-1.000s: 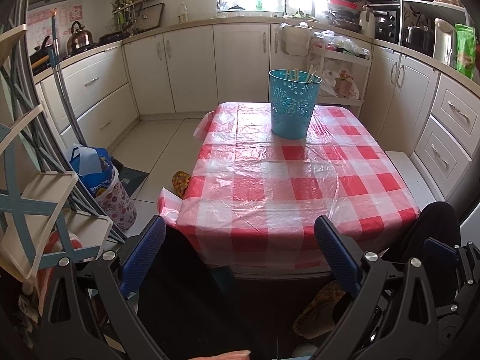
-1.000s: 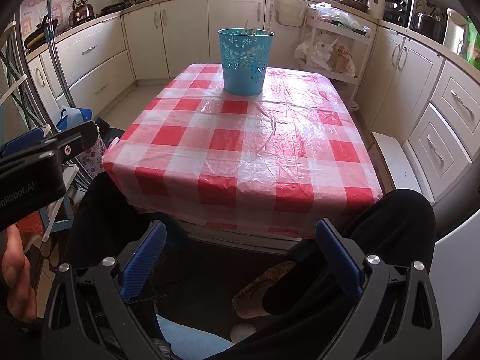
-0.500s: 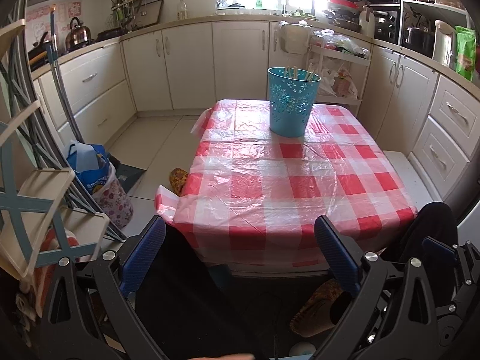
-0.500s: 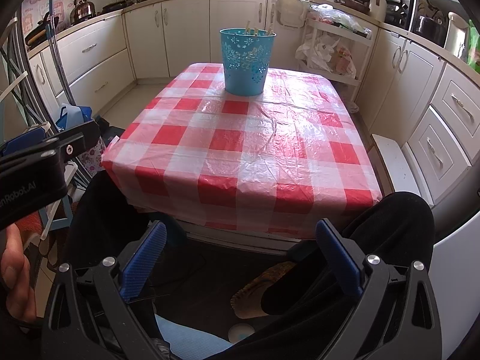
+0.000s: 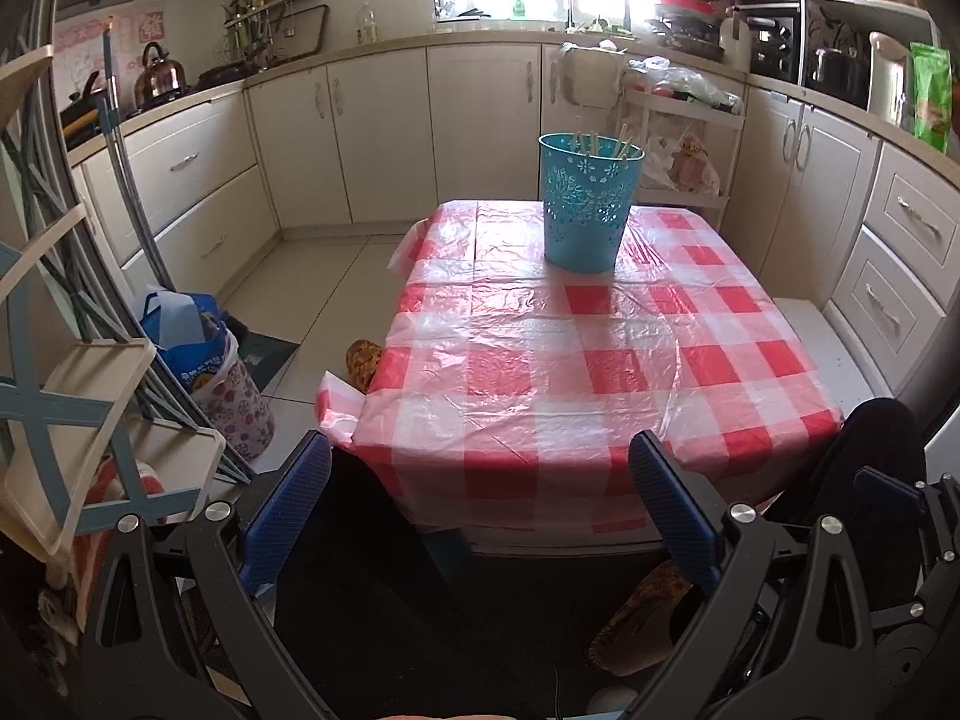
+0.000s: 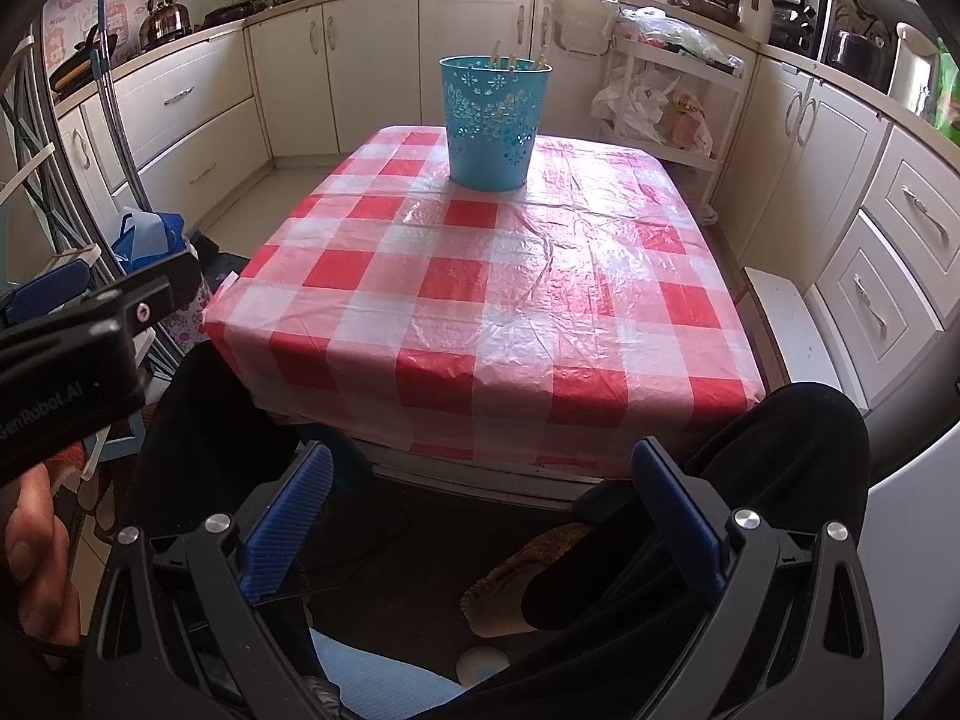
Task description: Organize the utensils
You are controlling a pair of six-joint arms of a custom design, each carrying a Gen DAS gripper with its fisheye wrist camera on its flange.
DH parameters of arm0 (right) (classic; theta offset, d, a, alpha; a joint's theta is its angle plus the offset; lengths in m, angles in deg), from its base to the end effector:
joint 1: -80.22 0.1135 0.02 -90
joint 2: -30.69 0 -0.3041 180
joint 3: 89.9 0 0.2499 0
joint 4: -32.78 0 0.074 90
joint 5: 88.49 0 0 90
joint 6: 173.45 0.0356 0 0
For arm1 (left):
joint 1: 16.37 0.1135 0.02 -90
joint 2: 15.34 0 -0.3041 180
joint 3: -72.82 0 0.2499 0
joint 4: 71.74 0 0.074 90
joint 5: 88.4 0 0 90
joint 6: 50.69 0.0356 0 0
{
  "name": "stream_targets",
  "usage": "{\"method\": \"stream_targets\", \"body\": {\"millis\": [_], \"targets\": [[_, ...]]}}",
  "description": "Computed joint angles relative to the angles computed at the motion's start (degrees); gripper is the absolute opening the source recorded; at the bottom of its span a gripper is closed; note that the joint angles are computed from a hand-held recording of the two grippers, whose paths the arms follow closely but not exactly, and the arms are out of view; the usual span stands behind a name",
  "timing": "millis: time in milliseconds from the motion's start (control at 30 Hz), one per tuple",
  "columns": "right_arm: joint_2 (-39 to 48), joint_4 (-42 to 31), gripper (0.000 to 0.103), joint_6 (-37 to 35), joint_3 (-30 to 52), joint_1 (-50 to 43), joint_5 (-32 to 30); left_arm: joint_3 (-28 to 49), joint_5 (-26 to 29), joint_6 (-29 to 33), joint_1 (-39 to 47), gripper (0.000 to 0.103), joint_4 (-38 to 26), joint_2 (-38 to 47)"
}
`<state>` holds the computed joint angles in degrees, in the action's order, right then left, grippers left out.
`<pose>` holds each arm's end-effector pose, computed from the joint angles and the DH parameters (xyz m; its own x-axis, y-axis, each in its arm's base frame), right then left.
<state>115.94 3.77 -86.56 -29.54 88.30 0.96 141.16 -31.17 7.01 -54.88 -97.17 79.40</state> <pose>0.2832 0.0405 0.2228 -0.7909 -0.1671 -0.5887 -0.1893 0.9816 -0.0242 0.2727 -0.1924 0.2237 -0.6599 -0.0491 -0.7498 -0.1074 0.9938 0.0295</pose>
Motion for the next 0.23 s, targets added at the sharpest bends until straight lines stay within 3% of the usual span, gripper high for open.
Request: {"method": "stream_targets", "body": {"millis": [233], "targets": [[-0.1, -0.1, 0.096, 0.3, -0.1, 0.2, 0.1, 0.1, 0.6, -0.4, 0.1, 0.095, -0.3, 0.2]]}}
